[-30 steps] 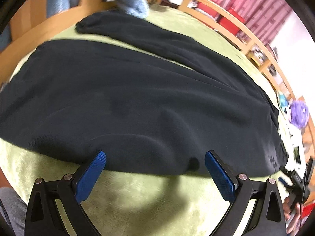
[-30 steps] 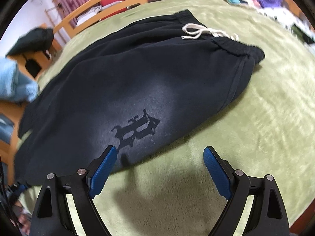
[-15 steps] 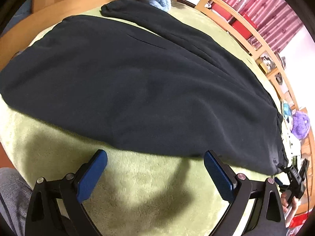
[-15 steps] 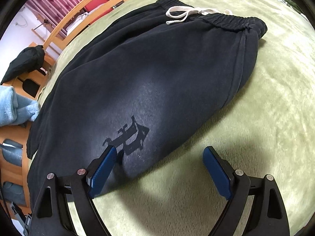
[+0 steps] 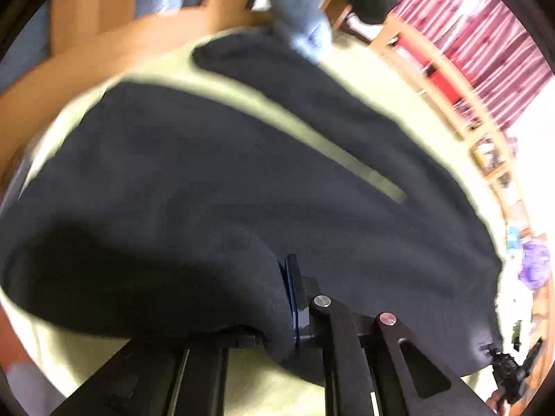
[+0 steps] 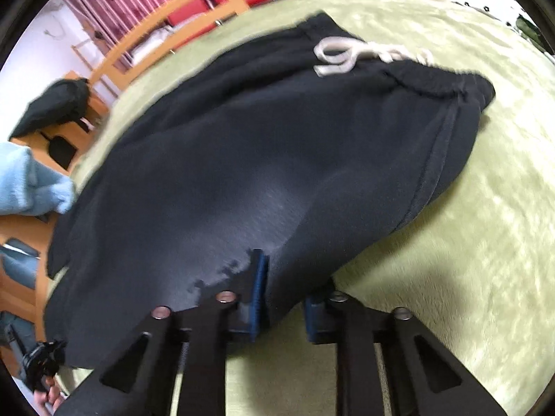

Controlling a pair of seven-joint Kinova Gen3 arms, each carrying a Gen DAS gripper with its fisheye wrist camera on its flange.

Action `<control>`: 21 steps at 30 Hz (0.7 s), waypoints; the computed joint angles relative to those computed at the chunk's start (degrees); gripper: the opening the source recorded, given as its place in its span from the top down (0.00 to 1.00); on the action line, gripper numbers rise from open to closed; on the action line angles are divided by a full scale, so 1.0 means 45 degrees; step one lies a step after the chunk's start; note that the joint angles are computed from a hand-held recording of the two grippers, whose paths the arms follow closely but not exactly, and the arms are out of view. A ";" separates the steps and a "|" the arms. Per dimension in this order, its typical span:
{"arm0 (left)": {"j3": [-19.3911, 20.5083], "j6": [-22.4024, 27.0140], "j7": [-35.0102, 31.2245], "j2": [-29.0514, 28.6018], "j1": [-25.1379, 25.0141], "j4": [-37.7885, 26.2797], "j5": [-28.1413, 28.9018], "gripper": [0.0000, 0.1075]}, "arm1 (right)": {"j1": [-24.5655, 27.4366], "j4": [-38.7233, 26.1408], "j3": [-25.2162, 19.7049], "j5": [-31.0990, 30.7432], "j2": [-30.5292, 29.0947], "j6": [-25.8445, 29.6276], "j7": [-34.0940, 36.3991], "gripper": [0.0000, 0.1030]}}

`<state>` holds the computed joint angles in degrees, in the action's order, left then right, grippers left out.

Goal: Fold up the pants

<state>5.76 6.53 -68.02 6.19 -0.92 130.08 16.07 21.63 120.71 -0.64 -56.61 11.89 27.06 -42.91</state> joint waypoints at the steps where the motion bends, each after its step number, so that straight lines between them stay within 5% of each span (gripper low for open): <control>1: -0.0590 0.0019 0.0486 -0.0182 0.0576 -0.0172 -0.0518 0.90 | 0.0222 -0.0175 -0.0071 -0.0283 -0.0210 0.0362 0.0333 0.84; 4: -0.2270 0.0150 0.0999 -0.0533 0.2345 -0.1228 -0.2071 0.90 | 0.0389 -0.0712 0.0117 -0.1195 -0.0605 0.1110 0.1204 0.85; 11: -0.5678 0.1265 0.3704 0.0832 0.6049 -0.4857 -0.5578 0.90 | -0.0868 -0.2904 0.0321 -0.0328 -0.0376 0.0630 0.0003 0.86; 15: -0.4557 0.1764 0.5343 0.2310 0.4963 -0.6951 -0.7263 0.90 | -0.1097 -0.4484 -0.0084 -0.0124 0.0581 0.0132 -0.0595 0.87; 21: -0.4082 0.2756 0.5080 0.4835 0.4045 -1.0308 -0.6652 0.90 | -0.1948 -0.7382 -0.0201 0.1922 0.2647 -0.0451 -0.2874 0.87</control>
